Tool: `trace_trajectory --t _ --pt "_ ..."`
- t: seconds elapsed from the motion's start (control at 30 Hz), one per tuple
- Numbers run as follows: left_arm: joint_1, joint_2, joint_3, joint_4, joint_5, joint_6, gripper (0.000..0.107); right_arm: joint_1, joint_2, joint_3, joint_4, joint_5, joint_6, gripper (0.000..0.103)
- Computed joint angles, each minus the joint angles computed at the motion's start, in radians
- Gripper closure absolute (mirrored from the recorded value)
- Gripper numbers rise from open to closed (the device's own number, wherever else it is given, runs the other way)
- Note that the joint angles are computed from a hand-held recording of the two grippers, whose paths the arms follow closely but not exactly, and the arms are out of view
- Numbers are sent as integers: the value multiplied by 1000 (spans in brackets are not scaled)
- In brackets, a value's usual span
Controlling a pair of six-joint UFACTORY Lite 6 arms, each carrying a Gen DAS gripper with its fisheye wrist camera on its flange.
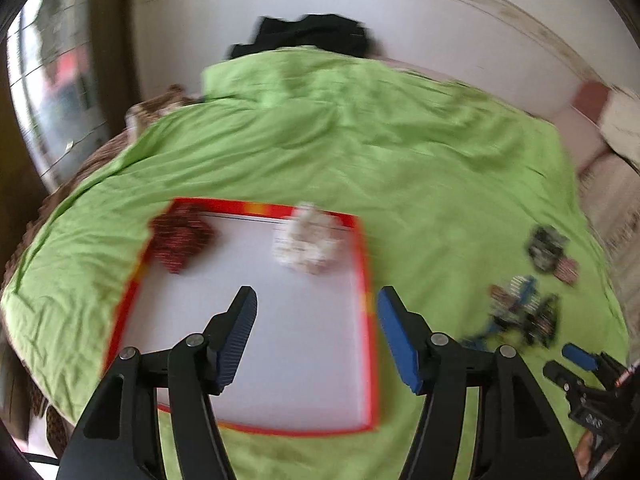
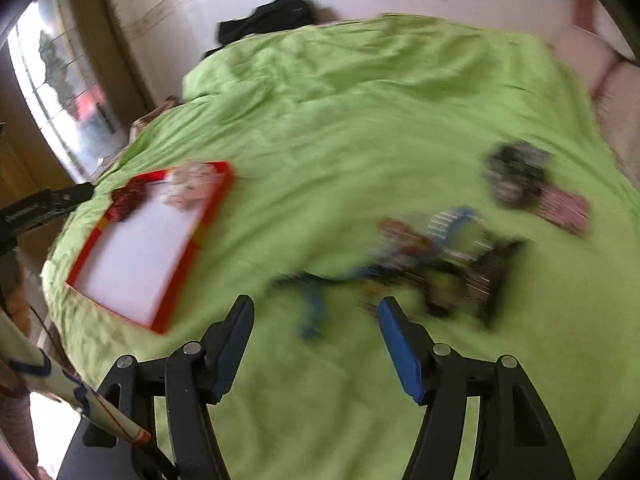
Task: Organize jewelry
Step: 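Move both open tools back over the jewelry pile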
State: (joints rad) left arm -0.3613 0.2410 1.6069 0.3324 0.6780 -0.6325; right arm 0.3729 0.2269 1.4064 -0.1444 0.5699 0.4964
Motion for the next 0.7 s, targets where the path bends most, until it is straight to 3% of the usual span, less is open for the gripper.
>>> trace_trajectory --t 0.13,0.3,0.7 --pt "-150 85 111 46 55 -53 45 -145 -217 -226 -3 -8 -28 34" --pt "-269 247 289 24 115 -46 45 -353 -351 -370 118 -28 -177 34" --pt "-348 645 708 -50 193 83 45 -501 -277 -420 403 -117 -481 34"
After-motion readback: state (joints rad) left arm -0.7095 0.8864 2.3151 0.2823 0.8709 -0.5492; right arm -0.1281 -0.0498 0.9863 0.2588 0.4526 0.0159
